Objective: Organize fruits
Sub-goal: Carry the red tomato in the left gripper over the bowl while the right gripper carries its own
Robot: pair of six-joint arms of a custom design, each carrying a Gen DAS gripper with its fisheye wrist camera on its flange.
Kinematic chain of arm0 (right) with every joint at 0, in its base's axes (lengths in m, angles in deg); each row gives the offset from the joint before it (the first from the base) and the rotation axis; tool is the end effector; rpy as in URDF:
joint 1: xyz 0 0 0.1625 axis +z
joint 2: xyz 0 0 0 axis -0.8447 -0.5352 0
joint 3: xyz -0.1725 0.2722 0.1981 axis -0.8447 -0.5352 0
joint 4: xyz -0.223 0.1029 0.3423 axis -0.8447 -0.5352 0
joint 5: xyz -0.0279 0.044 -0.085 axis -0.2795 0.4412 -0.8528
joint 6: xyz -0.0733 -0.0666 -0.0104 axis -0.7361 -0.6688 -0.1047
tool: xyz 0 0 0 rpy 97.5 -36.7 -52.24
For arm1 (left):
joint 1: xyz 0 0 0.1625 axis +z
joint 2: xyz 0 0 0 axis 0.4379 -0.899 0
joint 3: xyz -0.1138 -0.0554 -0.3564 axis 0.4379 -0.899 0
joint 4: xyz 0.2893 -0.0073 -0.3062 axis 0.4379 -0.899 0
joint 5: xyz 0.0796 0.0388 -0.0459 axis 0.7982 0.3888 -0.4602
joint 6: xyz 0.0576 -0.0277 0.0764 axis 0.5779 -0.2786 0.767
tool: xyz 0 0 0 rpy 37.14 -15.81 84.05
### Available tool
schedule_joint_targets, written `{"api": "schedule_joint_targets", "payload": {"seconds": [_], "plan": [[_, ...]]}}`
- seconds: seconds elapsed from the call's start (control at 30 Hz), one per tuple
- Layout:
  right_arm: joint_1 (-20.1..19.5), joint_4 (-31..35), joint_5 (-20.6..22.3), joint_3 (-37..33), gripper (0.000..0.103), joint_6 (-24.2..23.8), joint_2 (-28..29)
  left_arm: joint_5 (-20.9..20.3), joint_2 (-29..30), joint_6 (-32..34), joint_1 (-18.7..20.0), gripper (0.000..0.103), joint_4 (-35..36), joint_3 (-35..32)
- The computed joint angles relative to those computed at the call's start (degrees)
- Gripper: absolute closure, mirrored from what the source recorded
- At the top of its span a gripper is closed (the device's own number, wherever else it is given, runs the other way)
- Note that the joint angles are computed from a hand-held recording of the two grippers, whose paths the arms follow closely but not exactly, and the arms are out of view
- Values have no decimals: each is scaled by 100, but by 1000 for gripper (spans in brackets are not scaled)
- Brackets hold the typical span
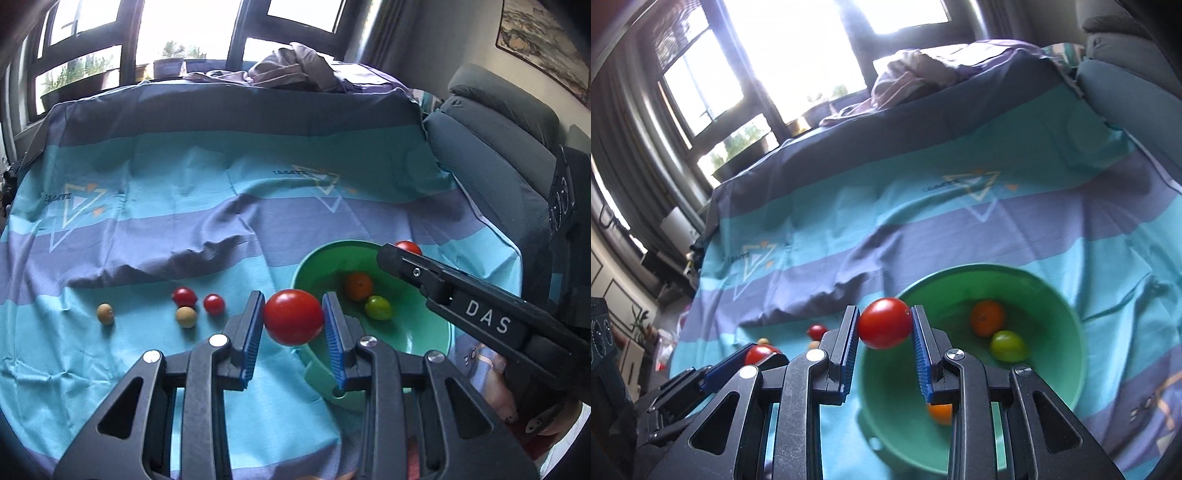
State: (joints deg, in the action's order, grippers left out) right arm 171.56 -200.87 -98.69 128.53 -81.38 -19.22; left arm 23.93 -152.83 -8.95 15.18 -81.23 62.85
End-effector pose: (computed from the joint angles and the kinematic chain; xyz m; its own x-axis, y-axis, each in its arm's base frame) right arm 0.3452 -0.5343 0.1238 -0.8292 -0.3807 0.4093 -0.5482 0.6968 -0.4626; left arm -0.2127 -0.4700 0.2569 -0.8471 -0.0538 -0.5287 0.3579 0.6776 -0.6424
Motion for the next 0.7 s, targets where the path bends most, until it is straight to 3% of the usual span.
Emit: {"api": "schedule_joint_targets", "payload": {"seconds": [0.27,0.7], "plan": [[-219,-62,-195,38,73,42,-162,-813,863,421,312,71,-259,-568],[-542,750,-569,-308,73,549,-67,-1244,1459,259,609,71,54,-1001]]}}
